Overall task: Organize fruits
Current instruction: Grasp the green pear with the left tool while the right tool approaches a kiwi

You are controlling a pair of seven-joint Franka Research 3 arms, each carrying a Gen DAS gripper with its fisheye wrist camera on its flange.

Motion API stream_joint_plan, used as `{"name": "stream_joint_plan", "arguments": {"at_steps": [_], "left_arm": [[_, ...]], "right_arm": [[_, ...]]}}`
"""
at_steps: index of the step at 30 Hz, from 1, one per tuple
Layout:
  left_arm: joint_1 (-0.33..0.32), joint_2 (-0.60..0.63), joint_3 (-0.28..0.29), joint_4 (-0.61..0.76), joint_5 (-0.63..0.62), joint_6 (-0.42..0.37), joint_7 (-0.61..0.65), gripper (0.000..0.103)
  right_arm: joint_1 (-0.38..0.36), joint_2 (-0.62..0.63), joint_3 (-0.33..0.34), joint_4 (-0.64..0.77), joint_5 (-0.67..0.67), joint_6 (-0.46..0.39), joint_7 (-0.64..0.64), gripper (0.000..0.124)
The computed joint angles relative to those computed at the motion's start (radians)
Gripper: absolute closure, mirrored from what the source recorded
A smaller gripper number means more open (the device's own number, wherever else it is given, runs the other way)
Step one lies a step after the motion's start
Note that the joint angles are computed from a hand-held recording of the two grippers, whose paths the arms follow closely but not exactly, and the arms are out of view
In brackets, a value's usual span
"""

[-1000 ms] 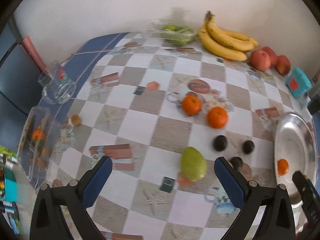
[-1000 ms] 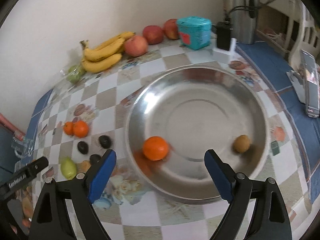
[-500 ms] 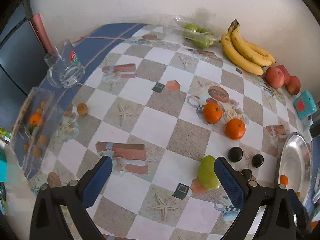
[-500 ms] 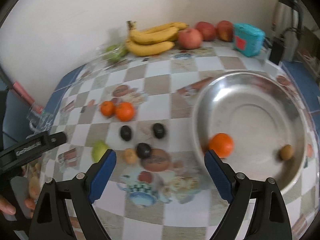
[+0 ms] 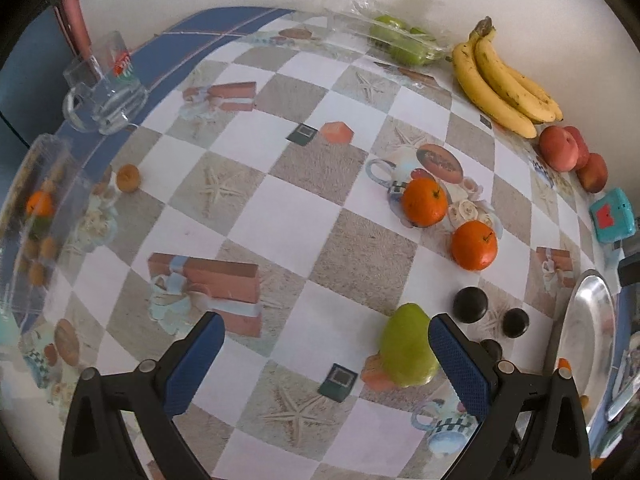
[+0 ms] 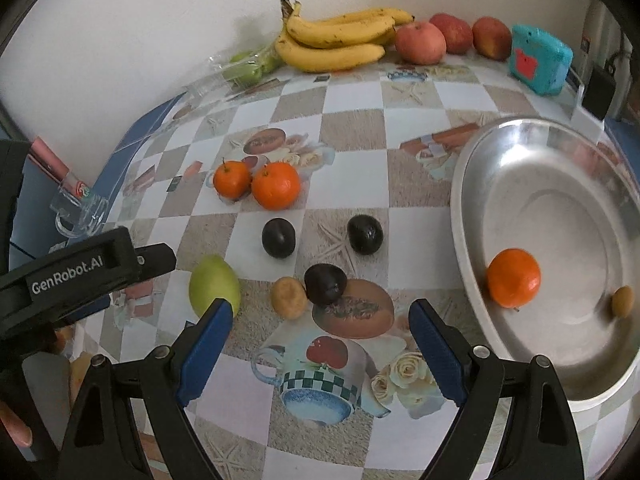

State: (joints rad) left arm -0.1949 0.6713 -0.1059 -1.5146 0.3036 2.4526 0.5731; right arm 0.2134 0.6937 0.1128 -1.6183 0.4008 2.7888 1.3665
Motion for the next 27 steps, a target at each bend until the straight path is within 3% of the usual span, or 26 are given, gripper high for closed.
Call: {"name": "stream_joint_plan", "arguments": {"at_steps": [7, 14, 16, 23, 27], "left_arm": [[0.004, 0.052, -0.028, 0.073, -0.030, -0.025, 0.093, 0.000], [0.001, 0.087, -0.036, 0.125, -0.063, -0.053, 0.150, 0.002], [0.001, 0.094, -0.037, 0.134, -0.070, -0.057, 0.159, 0.014], [0.010, 0.124, -0.057, 0.166, -0.119, -0.069, 0.205, 0.025], [0.026, 0.130, -0.075, 0.162, -0.156, -0.040, 0.234, 0.044]], "right_arm": [[0.014, 0.021, -0.016, 0.026, -0.005, -0.015, 0.040, 0.035], [0.020, 0.039, -0.014, 0.051, -0.019, -0.025, 0.060, 0.049], [0.021, 0.041, -0.011, 0.054, -0.020, -0.027, 0.060, 0.051], [0.019, 0.049, -0.006, 0.065, -0.014, -0.050, 0.065, 0.054], [0.025, 0.054, -0.013, 0.072, -0.021, -0.057, 0.073, 0.058]]}}
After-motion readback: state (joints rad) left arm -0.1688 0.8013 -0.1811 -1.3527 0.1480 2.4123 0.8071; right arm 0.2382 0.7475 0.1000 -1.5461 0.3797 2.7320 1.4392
